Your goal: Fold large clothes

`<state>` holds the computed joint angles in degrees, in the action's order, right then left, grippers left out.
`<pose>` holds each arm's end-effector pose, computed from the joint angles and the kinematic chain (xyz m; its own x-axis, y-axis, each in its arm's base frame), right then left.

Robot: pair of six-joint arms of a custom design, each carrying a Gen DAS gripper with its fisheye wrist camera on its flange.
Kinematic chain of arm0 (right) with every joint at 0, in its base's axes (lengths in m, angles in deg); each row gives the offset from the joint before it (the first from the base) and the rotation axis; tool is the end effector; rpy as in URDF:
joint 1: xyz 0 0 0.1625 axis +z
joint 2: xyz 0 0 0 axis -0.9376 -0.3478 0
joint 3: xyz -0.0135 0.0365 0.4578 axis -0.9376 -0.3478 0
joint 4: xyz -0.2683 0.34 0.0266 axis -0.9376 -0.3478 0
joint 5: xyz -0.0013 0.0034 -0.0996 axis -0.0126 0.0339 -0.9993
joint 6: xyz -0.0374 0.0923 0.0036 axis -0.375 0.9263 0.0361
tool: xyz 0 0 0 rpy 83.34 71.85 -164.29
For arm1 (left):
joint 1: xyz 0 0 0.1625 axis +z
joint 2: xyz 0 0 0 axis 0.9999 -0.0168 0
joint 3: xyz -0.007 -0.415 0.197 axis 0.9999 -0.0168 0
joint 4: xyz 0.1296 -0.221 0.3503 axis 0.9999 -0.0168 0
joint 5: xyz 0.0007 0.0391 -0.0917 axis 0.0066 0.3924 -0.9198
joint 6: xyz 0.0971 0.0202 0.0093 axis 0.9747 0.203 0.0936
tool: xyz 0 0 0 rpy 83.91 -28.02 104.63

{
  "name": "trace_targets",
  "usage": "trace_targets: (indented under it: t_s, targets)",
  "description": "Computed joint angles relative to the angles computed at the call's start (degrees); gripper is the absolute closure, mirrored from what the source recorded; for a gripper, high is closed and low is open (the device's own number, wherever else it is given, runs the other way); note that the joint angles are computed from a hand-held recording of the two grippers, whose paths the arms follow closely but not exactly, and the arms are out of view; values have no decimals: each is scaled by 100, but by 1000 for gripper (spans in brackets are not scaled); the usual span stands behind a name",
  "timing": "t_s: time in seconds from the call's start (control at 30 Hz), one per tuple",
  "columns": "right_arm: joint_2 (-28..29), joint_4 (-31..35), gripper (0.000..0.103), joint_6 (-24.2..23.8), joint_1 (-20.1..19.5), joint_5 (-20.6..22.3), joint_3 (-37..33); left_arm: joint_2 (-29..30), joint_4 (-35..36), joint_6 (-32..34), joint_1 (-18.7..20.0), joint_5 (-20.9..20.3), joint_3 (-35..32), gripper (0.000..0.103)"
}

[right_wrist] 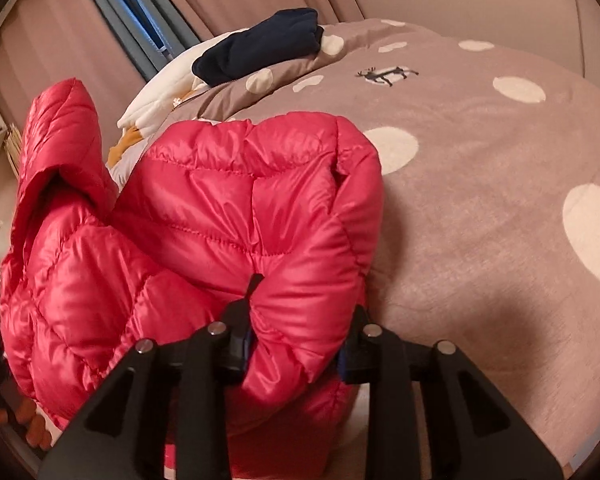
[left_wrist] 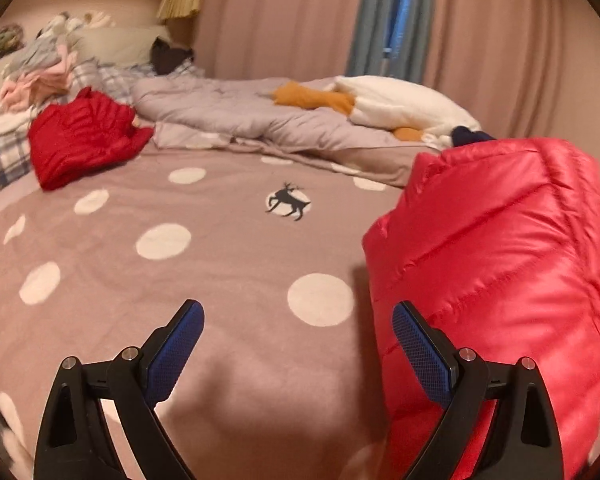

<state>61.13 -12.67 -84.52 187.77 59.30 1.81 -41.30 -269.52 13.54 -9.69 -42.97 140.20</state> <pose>0.3225 -0.4991 -0.1117 -0.8167 0.4866 0.3104 -0.0269 0.5051 -0.8627 0.0705 -0.6419 0.3535 -0.8244 -0.1096 -0.5552 0.3920 0.5971 -0.6999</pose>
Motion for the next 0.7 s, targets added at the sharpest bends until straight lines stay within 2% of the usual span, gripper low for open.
trace_targets:
  t_s: [0.1,0.2,0.27,0.37,0.43,0.57,0.7]
  targets:
    - [1,-146,76,-190,0,16,46,259,-74,-263,91,125,-297,8]
    - [-131,-369,74,-282,-77,-224,264,472,445,-742,238,182,-739,8]
    - [-163,-381,73,-486,-99,-301,298,599,1069,-1122,363,7,-1077,8]
    - [-148,-306,71,-844,-137,-341,222,680,1797,-1401,538,-735,-1385,8]
    - [-156,-279,70,-952,-172,-391,211,676,1750,-1375,543,-1062,-1332,11]
    - [-209,-324,70,-986,-270,-546,259,633,1088,-890,382,-1181,-993,12]
    - [-234,-400,69,-936,-330,-631,285,590,1246,-810,246,-1445,-921,14]
